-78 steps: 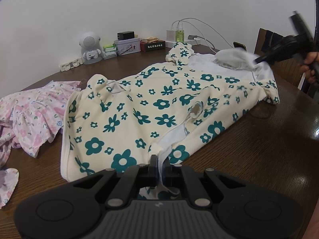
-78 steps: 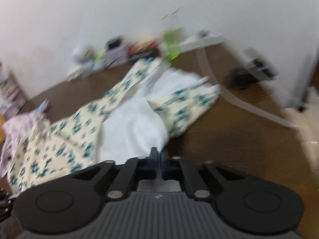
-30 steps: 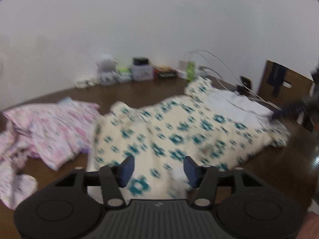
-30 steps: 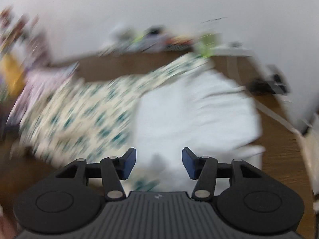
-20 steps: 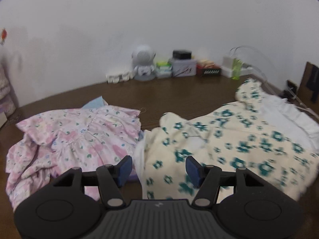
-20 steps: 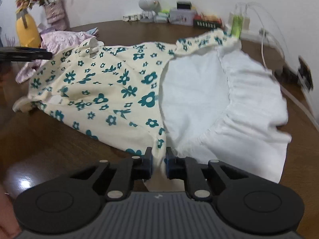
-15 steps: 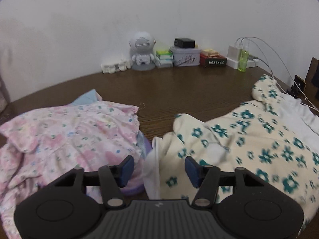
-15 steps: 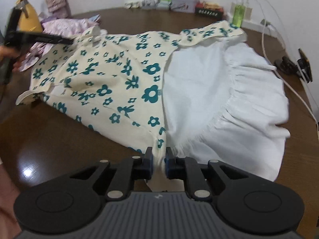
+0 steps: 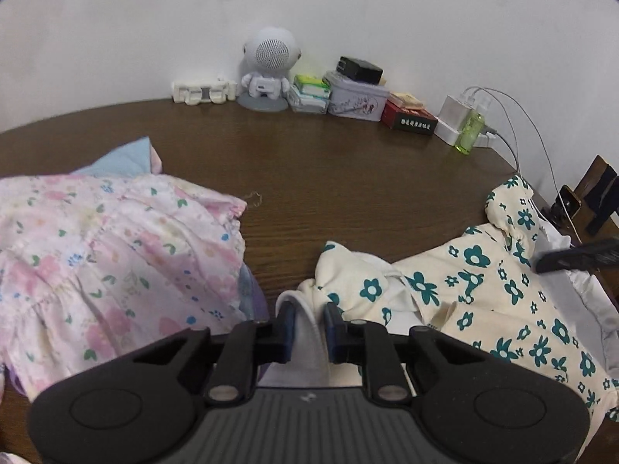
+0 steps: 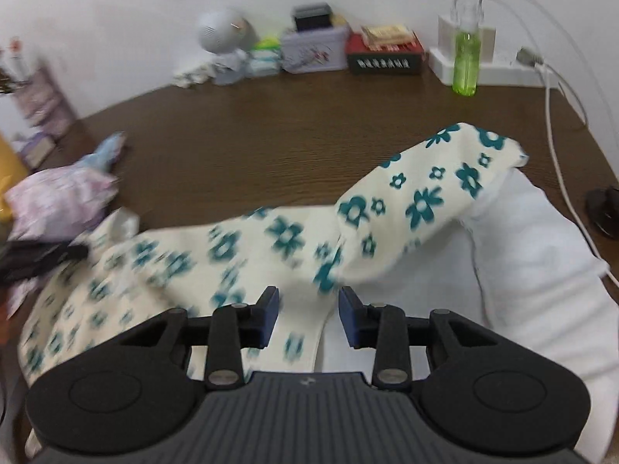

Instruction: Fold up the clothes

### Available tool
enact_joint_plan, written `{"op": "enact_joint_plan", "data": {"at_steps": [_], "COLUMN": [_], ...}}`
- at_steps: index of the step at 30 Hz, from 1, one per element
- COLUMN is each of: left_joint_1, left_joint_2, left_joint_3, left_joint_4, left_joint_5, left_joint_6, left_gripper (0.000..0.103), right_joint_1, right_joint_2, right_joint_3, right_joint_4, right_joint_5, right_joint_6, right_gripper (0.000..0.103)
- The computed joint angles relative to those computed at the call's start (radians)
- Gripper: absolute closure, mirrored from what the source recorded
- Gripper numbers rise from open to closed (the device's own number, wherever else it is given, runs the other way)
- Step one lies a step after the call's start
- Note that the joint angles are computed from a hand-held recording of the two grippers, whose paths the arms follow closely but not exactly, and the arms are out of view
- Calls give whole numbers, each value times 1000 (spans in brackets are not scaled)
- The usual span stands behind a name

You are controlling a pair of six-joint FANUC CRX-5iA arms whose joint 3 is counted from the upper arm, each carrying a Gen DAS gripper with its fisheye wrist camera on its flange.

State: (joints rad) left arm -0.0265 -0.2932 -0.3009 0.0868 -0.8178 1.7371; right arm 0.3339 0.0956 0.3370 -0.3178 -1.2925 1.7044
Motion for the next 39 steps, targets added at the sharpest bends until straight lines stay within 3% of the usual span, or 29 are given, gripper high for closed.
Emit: {"op": "enact_joint_plan", "data": {"at_steps": [2, 3, 4, 8, 15, 19, 21, 23, 26, 28, 30, 31, 33, 36, 39], "left_joint_1": [13, 23, 39, 114, 170, 170, 186, 194, 195, 186, 168, 163, 169, 182, 200], "left_joint_2": [2, -2, -15, -104, -224, -212, -208, -207, -214, -205, -182, -174, -179, -195, -215], "left_joint_3": [-15, -30, -58, -210, -423, -423, -383, -330, -315, -297, -259, -250, -282, -331, -370], "left_joint_4": [38, 68, 120, 374, 702, 702, 591, 464, 437, 403, 326, 306, 364, 453, 530], "left_joint_5": [11, 24, 47, 168, 345, 351, 310, 252, 208, 185, 159, 155, 179, 219, 240], "left_joint_6": [-40, -61, -89, -189, -221, -165, -77, -12, -54, -67, -24, -8, -52, -109, -157], "left_gripper": [97, 99, 100, 100, 101, 99, 90, 82, 76, 76, 81, 97, 101, 101, 101], "right_joint_1": [13, 2, -17, -106, -215, -247, -251, -228, -142, -87, -86, -64, 32, 188, 316], "right_joint_2": [49, 67, 70, 51, 38, 51, 59, 47, -34, -94, -97, -93, -88, -60, -17], "right_joint_3": [24, 41, 46, 28, -24, -27, -15, -19, -78, -113, -60, -31, -6, 24, 23], "right_joint_4": [27, -1, -42, -192, -337, -410, -425, -379, -207, -139, -236, -267, -247, -170, -49], "right_joint_5": [-2, -18, -21, 22, 84, 61, 30, 32, 96, 128, 30, -19, -50, -39, 51], "right_joint_6": [-46, -53, -54, -55, -77, -56, -37, -26, 6, 69, 179, 210, 227, 214, 141], "right_gripper": [69, 76, 103, 102, 102, 101, 99, 96, 87, 82, 79, 70, 58, 58, 58]}}
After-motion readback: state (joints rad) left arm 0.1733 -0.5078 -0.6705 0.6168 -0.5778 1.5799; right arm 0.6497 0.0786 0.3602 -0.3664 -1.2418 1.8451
